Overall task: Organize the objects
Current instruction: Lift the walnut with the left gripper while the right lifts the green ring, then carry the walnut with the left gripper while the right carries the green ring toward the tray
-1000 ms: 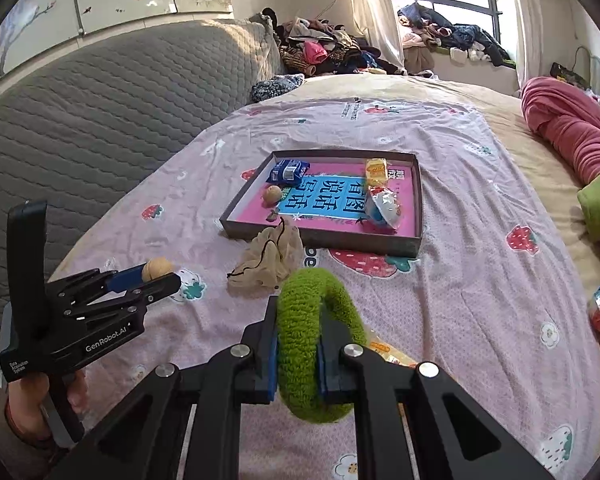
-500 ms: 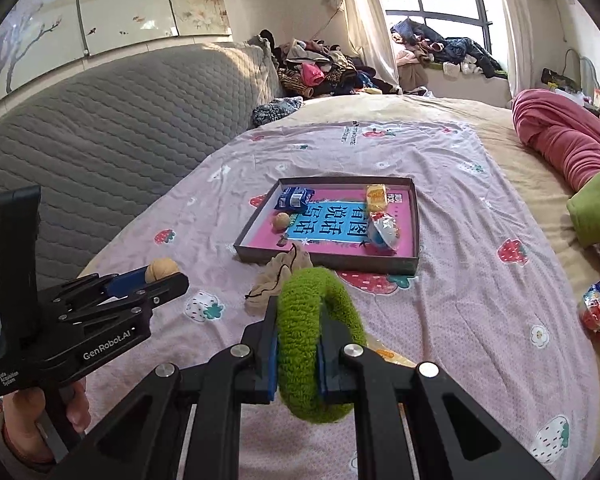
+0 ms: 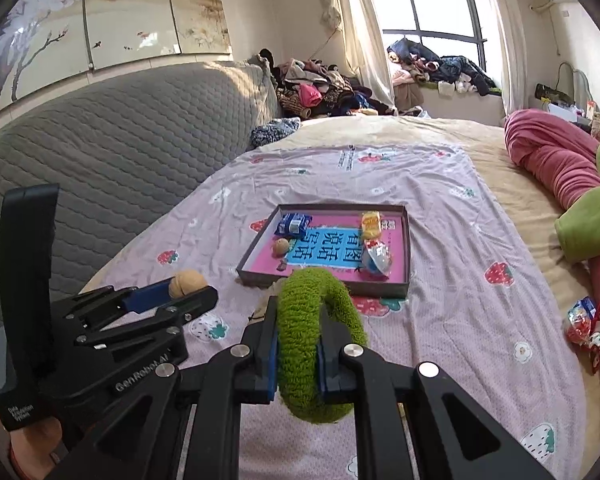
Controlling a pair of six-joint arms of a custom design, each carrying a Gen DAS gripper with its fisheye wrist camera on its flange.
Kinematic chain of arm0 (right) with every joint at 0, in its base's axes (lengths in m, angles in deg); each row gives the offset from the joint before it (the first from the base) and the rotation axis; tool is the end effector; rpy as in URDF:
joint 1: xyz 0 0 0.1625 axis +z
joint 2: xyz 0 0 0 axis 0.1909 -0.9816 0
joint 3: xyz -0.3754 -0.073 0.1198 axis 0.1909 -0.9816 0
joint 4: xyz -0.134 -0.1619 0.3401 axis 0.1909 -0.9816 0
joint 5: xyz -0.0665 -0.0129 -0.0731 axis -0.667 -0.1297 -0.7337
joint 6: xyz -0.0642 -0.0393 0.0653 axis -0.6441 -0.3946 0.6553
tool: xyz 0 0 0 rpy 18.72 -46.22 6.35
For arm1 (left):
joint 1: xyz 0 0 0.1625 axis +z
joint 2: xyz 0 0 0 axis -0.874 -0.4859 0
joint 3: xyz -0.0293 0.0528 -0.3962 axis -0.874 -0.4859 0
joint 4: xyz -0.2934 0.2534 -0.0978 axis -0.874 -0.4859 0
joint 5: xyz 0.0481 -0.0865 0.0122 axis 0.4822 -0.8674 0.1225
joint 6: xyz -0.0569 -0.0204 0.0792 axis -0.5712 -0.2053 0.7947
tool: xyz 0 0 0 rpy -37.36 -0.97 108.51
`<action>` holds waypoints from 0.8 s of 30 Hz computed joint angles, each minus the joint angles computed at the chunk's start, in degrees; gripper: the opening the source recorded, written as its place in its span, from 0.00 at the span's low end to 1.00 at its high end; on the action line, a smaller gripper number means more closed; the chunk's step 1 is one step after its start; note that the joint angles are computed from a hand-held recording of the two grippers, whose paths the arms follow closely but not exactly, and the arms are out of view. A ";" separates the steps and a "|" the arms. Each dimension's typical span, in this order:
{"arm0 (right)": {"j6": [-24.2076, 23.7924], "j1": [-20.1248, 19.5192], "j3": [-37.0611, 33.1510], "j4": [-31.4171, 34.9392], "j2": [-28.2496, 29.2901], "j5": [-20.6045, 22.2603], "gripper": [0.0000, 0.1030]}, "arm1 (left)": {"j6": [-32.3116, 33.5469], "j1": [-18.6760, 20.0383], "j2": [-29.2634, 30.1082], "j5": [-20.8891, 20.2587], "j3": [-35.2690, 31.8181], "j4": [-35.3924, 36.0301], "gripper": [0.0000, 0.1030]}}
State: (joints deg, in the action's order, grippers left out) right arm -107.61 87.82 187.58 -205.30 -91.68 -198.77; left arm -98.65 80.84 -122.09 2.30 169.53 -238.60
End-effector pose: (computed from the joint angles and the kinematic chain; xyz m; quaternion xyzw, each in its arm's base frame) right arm 0.1241 -0.2945 0.3944 0.0639 -0.8301 0.4646 0.3018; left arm -0.4811 -0.3828 0.0199 0.3736 0.8645 -0.2641 0.2080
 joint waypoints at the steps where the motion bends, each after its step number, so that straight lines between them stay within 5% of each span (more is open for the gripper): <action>1: -0.09 0.11 -0.12 0.09 -0.08 0.01 0.14 | -0.05 0.03 0.08 -0.22 -0.42 0.22 0.34; 24: -0.91 -0.70 -4.17 0.68 2.15 0.89 0.14 | 1.47 1.38 1.22 0.94 -5.58 2.31 0.34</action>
State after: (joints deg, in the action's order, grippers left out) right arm -108.52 87.12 183.40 -204.62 -89.52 -197.87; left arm -97.18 82.22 -120.86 3.24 163.95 -236.29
